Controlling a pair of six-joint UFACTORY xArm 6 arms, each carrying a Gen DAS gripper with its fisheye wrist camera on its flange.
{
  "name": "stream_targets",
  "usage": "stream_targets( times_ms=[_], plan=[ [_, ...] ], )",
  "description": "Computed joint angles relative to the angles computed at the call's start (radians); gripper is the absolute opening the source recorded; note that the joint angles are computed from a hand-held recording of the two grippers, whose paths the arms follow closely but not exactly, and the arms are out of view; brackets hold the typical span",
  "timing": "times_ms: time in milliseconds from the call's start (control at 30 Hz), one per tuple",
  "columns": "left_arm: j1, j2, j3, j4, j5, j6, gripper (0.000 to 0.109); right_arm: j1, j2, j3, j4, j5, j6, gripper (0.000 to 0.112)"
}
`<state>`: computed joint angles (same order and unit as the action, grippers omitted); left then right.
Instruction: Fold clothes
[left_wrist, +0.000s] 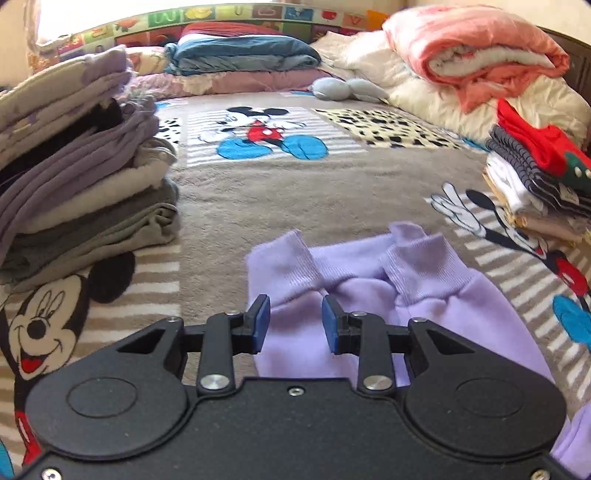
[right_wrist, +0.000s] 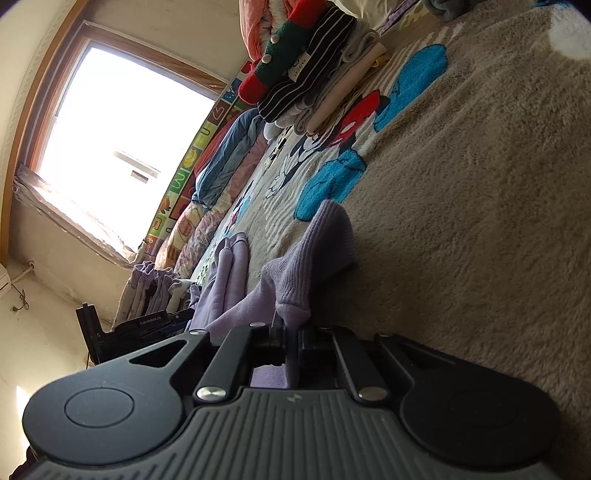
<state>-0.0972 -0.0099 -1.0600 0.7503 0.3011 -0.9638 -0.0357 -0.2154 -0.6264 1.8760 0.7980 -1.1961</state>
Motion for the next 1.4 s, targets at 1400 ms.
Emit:
stream_targets(
  times_ms=[1400],
  plan=[
    [-0.076, 0.225, -0.299, -0.032, 0.267, 0.223, 0.011, 0.014, 0.023, -0.018, 0.032, -0.009, -0.023, 0.005]
  ],
)
